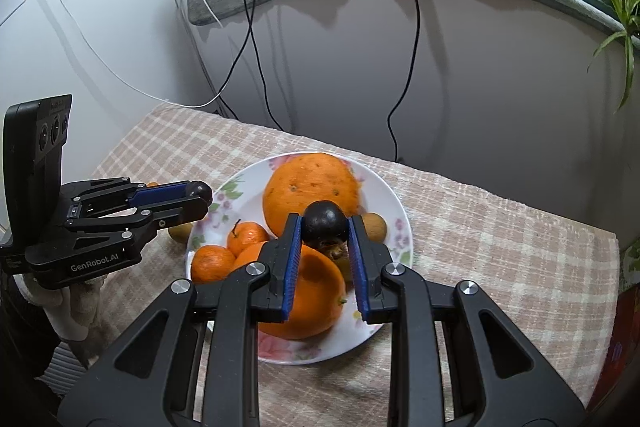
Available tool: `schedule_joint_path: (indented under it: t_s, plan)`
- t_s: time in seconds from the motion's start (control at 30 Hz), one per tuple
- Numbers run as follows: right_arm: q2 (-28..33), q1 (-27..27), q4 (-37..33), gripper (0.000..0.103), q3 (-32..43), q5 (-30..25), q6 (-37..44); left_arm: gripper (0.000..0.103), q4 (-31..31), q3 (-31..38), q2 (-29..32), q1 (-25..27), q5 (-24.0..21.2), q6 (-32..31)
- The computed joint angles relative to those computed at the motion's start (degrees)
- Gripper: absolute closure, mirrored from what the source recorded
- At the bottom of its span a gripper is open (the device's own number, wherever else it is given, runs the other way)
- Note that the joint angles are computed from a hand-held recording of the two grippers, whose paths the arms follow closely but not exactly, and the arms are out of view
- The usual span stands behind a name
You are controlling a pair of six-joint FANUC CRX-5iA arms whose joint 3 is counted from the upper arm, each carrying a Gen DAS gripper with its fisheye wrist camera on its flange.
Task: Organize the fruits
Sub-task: 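Carry both dark plums onto the plate and open both tools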
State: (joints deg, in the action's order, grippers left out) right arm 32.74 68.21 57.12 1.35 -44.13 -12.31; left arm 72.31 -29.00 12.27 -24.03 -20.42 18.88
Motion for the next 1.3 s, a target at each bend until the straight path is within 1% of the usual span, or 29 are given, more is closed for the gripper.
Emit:
schedule_joint_path:
  t_s: [0.3,0.63,0.67,0.7,0.73,0.83,0.87,0.9,0.93,0.97,1.07,1.1,1.13,1.17,1.3]
  plan:
    - [-0.7,-0.6,-0.1,0.079,-1.4,1.3,-1.2,0.08,-1.0,0.8,0.6,-0.1,-0.2,0.9]
    - [-0.6,-0.6,0.1,0.079,-1.7,1.2,-1.5,0.079,-1.8,1.3,0.9,0.0,-0.7,1.0]
    - [-0.6,-0.6,0.0,0.079,-1.7,1.2,-1.4,0.074,-2.0,1.3,0.9,0.0,-0.6,1.1]
    - [-0.6,-0.6,0.1,0.079,-1.8,1.3,-1.6,0.066,-2.0,1.3,0.8,-0.1,-0.5,1.1]
    - [-0.5,-0.6,0.2,0.078,-1.6,1.2,-1.6,0.063,-1.9,1.3,0.8,-0.1,-0.5,1.1]
    - [-0.4,-0.4,0.0,0.077,-1.5,0.9,-1.5,0.06,-1.8,1.3,0.8,-0.1,-0.7,0.8]
    - [-0.3,-0.4,0.0,0.072,-1.5,0.8,-1.5,0.054,-1.9,1.3,0.7,-0.1,-0.7,0.9]
    - [-0.3,-0.4,0.1,0.061,-1.4,0.6,-1.6,0.049,-1.5,1.2,0.7,-0.2,-0.6,0.6]
    - [-0.3,-0.3,0.6,0.054,-1.4,0.3,-1.9,0.049,-1.1,1.1,0.7,-0.3,-0.5,0.4]
    - [-0.3,-0.3,1.1,0.045,-1.5,0.1,-2.2,0.048,-1.1,1.1,0.7,-0.2,-0.6,0.4]
    - [-0.4,-0.1,1.6,0.042,-1.7,0.0,-2.1,0.041,-1.7,1.2,0.7,-0.1,-0.6,1.3]
    - [-0.4,0.0,1.4,0.036,-1.5,-0.2,-1.9,0.041,-2.0,1.2,0.7,0.0,-0.8,1.6]
    - [-0.3,0.0,1.3,0.032,-1.3,-0.5,-1.6,0.041,-2.5,1.3,0.7,0.1,-1.0,2.1]
    - [-0.2,0.0,1.5,0.027,-1.3,-0.6,-1.5,0.038,-2.9,1.4,0.7,0.2,-1.0,2.5]
    - [0.3,0.3,0.8,0.018,-0.3,-1.7,-0.3,0.032,-6.0,1.9,0.7,0.8,-1.4,5.2]
